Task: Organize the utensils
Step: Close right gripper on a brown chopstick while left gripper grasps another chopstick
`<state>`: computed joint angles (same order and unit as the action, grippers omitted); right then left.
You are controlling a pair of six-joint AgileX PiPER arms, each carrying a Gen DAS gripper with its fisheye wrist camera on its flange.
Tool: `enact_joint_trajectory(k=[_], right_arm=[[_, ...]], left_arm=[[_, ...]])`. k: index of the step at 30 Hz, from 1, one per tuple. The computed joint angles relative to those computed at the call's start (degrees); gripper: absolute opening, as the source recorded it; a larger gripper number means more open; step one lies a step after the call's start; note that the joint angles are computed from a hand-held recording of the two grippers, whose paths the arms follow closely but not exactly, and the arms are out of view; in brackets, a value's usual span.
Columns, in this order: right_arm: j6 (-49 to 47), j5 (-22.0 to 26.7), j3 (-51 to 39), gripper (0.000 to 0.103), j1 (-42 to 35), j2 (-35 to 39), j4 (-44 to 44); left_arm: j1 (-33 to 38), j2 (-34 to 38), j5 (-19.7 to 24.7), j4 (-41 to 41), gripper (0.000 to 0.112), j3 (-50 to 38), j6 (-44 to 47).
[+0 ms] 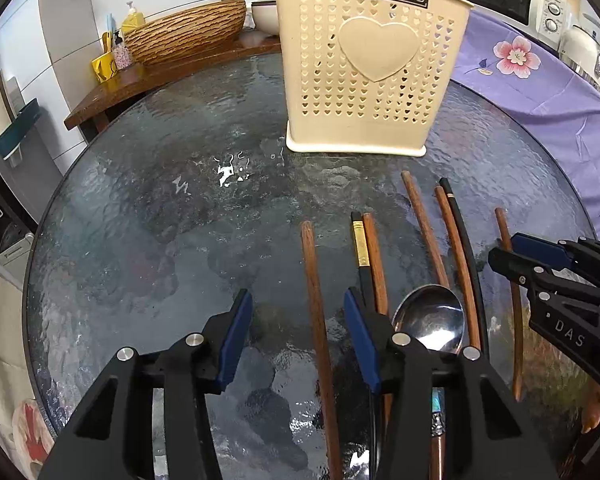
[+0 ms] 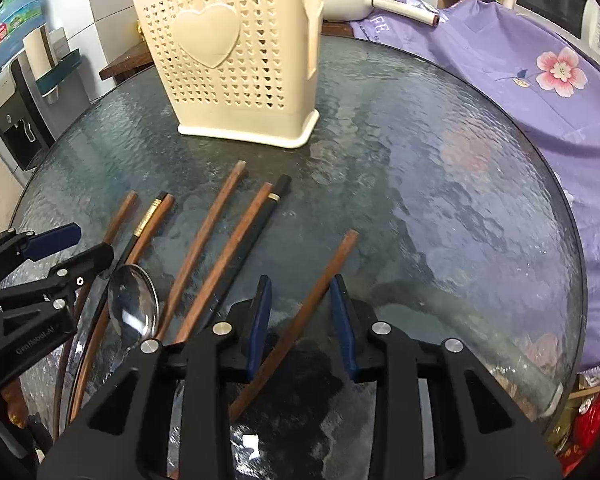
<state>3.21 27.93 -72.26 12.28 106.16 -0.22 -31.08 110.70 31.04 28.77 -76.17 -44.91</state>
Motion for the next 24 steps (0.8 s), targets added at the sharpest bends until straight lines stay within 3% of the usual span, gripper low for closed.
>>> enact_joint_trajectory(k=[9,24], right_arm=[[-2.1,2.5,-4.7,0.023,0.9,2.9,0.8],[-10.9,8.1,-12.4,0.009,-0.5,7.4,7.4]], left_arm=[[0.8,2.2,0.9,-2.5,0.043,-3.3,3.1],[0.9,3.9,1.8,-3.5,0.026,-6.4,5.5]])
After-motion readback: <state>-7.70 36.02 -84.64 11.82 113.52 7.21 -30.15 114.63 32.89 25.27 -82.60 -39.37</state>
